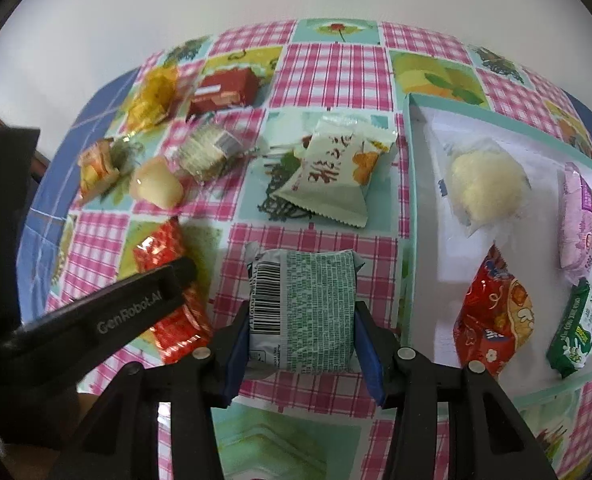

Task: Organize snacks
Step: 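Lift the grey-green pack with the right tool while the left tool grasps the red-gold packet, then carry both packs into the white tray and open both tools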

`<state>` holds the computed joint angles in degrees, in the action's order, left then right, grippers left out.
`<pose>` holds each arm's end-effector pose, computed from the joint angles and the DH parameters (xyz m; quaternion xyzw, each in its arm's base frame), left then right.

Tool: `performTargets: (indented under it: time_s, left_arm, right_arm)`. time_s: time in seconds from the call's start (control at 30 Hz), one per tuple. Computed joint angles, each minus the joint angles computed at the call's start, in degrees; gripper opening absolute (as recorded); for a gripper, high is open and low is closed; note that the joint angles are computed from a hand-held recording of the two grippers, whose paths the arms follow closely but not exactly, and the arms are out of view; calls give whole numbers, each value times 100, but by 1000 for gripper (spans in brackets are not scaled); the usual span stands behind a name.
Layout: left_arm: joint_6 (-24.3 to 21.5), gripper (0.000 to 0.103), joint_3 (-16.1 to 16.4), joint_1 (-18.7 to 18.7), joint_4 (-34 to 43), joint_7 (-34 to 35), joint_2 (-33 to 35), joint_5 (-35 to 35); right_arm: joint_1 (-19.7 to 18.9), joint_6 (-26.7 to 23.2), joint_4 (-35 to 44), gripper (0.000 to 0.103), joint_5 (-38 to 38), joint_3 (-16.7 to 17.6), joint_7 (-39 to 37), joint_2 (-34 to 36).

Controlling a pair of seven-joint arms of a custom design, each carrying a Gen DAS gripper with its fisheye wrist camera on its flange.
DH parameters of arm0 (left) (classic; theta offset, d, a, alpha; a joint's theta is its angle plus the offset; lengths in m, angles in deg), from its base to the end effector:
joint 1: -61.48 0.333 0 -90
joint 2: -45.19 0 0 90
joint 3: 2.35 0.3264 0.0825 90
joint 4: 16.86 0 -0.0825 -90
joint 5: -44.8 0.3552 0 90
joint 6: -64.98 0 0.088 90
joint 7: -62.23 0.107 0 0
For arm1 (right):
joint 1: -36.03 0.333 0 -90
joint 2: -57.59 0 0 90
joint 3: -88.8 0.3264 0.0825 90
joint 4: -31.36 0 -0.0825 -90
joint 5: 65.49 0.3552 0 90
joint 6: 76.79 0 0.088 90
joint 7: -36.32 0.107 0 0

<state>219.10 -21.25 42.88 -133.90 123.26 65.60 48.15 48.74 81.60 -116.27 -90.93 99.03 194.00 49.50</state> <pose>0.4879 -0.3613 0.3379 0.6398 -0.7517 0.1596 0.0053 0.4016 0.1900 0.3741 -0.5451 0.8141 -0.1246 0.1569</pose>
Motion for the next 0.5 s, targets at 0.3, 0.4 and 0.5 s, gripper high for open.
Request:
performTargets:
  time_s: [0.3, 0.4, 0.5]
  left_arm:
    - [253, 46, 87, -144, -112, -290, -422, 275]
    - [361, 46, 118, -193, -161, -417, -516, 371]
    - [427, 46, 115, -204, -184, -488, -579, 419]
  right_arm:
    - [-238, 19, -135, 51, -49, 162, 78, -444]
    - [-309, 111, -199, 51, -17, 188, 43, -548]
    - [-407, 155, -267, 51, 30, 251, 32, -674]
